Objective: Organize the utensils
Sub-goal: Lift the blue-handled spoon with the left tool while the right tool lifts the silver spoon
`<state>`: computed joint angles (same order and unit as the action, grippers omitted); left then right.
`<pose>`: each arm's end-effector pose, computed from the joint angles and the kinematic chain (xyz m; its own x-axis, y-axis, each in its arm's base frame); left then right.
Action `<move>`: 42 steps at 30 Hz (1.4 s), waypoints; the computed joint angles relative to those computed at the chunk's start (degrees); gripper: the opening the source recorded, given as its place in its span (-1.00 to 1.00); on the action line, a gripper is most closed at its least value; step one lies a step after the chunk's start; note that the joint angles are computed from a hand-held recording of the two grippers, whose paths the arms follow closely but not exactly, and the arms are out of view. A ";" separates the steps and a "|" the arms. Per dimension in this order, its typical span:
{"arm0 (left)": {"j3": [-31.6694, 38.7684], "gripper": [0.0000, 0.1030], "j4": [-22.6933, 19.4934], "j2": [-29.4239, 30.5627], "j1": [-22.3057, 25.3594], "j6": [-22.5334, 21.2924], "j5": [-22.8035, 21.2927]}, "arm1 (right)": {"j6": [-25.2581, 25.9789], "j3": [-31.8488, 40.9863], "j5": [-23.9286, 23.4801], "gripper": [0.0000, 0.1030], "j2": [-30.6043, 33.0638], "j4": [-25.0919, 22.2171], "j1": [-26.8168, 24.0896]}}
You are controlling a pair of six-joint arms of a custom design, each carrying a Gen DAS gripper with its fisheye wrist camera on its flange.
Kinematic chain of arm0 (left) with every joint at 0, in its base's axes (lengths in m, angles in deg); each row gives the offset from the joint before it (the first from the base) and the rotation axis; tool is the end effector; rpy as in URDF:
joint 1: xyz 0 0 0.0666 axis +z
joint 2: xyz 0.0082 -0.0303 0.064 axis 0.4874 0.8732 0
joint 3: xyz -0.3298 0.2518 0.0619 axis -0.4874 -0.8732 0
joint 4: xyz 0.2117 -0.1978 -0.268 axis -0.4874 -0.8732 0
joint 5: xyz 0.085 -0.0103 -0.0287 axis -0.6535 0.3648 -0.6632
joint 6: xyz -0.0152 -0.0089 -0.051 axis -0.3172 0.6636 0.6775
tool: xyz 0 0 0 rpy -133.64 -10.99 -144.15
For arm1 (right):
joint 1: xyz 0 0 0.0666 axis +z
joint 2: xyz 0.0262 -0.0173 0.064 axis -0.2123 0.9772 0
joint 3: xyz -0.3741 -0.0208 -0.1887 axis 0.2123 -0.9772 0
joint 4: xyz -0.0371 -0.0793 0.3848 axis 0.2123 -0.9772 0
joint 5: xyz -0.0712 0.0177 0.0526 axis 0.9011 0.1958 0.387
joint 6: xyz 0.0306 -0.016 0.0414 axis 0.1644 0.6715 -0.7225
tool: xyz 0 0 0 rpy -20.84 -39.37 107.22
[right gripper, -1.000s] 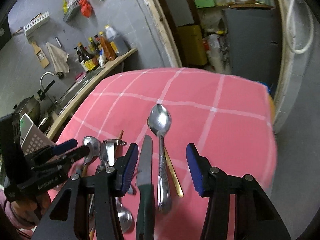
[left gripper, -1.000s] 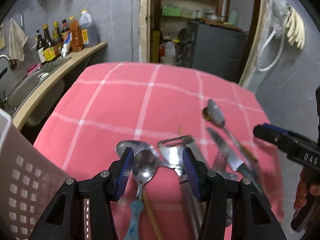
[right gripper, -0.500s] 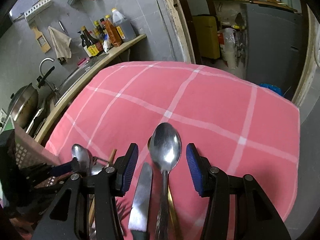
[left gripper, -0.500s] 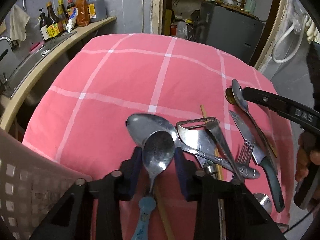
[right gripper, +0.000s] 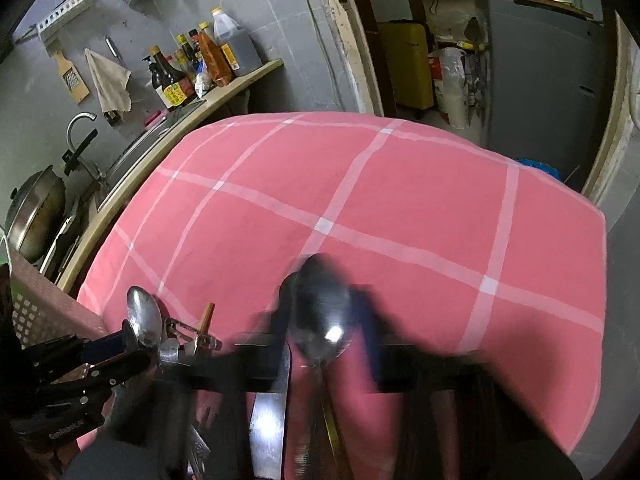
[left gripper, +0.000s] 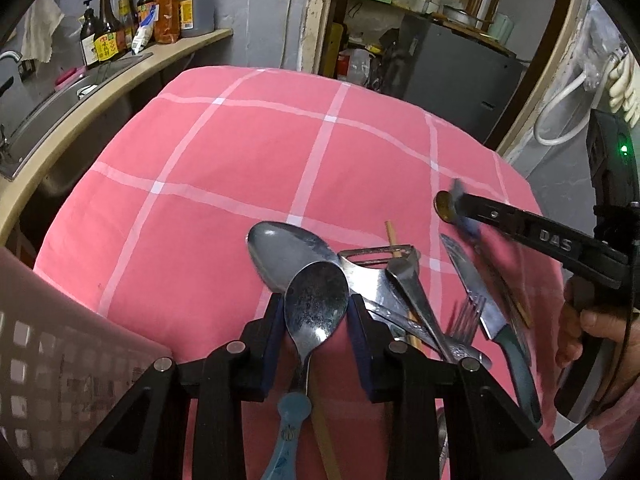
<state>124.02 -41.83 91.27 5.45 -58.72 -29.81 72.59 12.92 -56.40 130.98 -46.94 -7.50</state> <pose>0.4890 -0.2122 0.3740 -0.8501 -0.0110 -0.5265 0.0648 0.9900 -0.1254 0.5498 0.0562 0.3142 -0.8139 0.0456 -0.5792 -0.1719 0.9334 0.3151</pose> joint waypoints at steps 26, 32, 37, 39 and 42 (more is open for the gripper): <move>0.30 -0.42 -0.96 0.70 1.71 2.48 1.32 | 6.92 2.57 -0.60 -0.27 1.70 -4.21 3.50; -0.10 -0.43 -0.61 0.52 1.50 2.81 1.41 | 10.56 3.51 5.20 -0.31 1.60 -5.61 5.43; -0.88 -0.43 0.58 -0.05 1.42 2.55 2.55 | 12.21 2.63 7.00 -0.34 0.16 -5.61 5.96; -1.35 -0.43 1.33 -0.65 1.48 2.29 3.08 | 10.21 1.42 4.98 -0.34 -0.98 -4.36 5.09; -1.58 -0.43 2.10 -1.36 1.38 1.88 3.52 | 7.35 -1.45 3.29 -0.34 -3.99 -1.17 3.91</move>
